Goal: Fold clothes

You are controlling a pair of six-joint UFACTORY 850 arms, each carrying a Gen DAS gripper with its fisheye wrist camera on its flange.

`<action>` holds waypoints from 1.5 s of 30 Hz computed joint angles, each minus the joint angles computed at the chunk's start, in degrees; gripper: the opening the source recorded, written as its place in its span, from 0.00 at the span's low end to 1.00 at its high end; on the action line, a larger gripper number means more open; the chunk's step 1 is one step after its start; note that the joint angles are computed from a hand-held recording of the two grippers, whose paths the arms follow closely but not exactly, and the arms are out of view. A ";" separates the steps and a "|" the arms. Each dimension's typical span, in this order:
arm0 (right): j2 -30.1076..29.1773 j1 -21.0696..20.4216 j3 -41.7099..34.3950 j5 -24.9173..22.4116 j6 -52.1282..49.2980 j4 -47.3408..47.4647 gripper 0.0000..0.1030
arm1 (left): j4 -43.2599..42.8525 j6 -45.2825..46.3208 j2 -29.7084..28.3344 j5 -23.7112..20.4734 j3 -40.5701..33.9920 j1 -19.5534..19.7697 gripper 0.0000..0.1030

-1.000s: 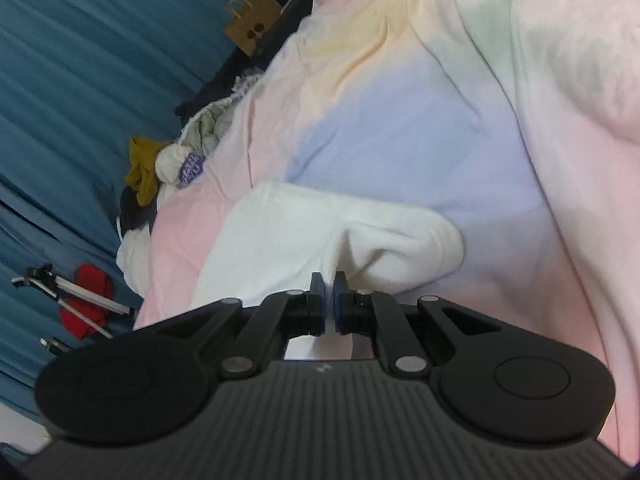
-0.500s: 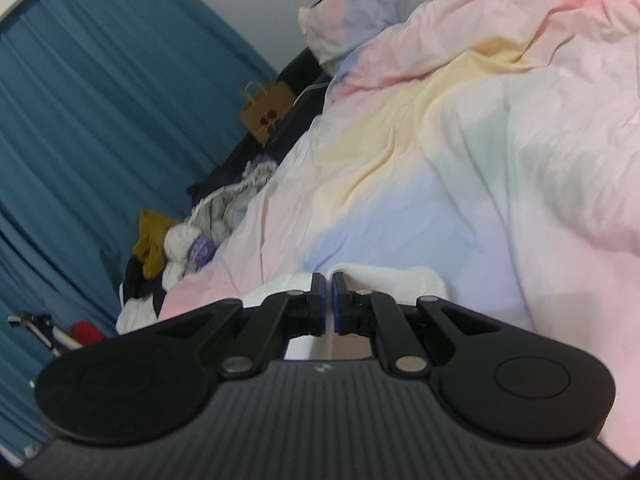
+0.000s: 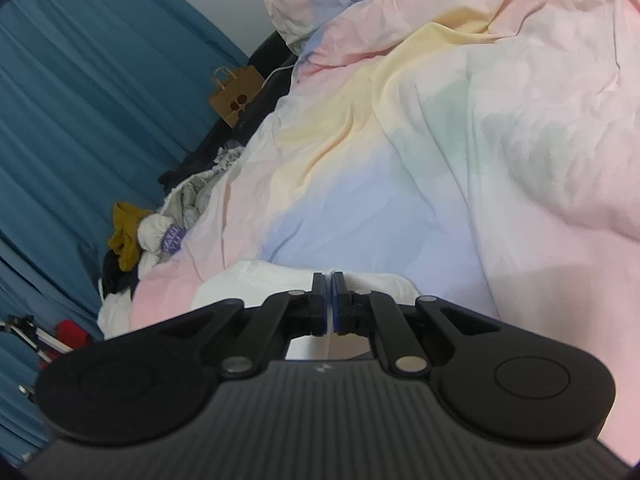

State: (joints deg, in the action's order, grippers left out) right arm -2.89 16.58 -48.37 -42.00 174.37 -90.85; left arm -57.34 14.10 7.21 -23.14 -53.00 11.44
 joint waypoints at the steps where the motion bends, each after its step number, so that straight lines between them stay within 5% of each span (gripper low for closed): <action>1: 0.01 -0.03 -0.13 0.33 -0.62 0.68 0.05 | 3.95 -2.52 0.59 -3.02 -1.19 1.75 0.05; 6: 0.16 0.74 -1.49 0.54 -7.68 10.46 0.05 | 15.23 -5.37 -0.35 -19.33 -6.04 11.87 0.06; 13: -1.91 0.91 -4.02 0.97 -20.55 25.46 0.05 | 24.86 -6.48 -4.88 -25.62 -9.14 13.97 0.08; 19: -2.25 1.99 -5.35 -1.88 -22.95 25.81 0.08 | 25.03 -1.80 -4.27 -24.95 -9.04 13.07 0.21; 21: -2.48 3.15 -6.52 -5.37 -23.99 25.71 0.08 | 26.00 0.10 -2.43 -24.03 -8.29 12.75 0.37; 23: -2.91 4.22 -8.08 -9.19 -25.78 26.05 0.09 | 27.50 1.26 -0.41 -22.40 -7.47 12.17 0.65; 25: -3.25 5.03 -9.32 -11.20 -27.95 25.35 0.10 | 32.41 -0.25 2.68 -18.83 -6.06 11.10 0.73; 27: -3.75 5.78 -10.65 -12.81 -30.65 24.85 0.21 | 36.23 -1.24 5.49 -15.79 -4.95 9.87 0.76; 29: -4.62 6.66 -12.10 -14.32 -33.15 24.59 0.58 | 37.33 -0.64 8.05 -12.78 -3.91 9.03 0.81; 32: -5.55 8.53 -13.89 -17.26 -34.84 23.29 0.80 | 39.90 -1.27 10.84 -7.96 -2.99 6.58 0.86; 40: -5.22 14.55 -15.28 -16.77 -34.38 15.79 0.80 | 32.50 11.10 6.90 1.12 -7.38 -5.54 0.99; 45: -7.64 17.18 -17.35 -12.63 -34.58 13.38 0.80 | 20.98 15.31 -5.90 -6.00 -19.71 -11.36 1.00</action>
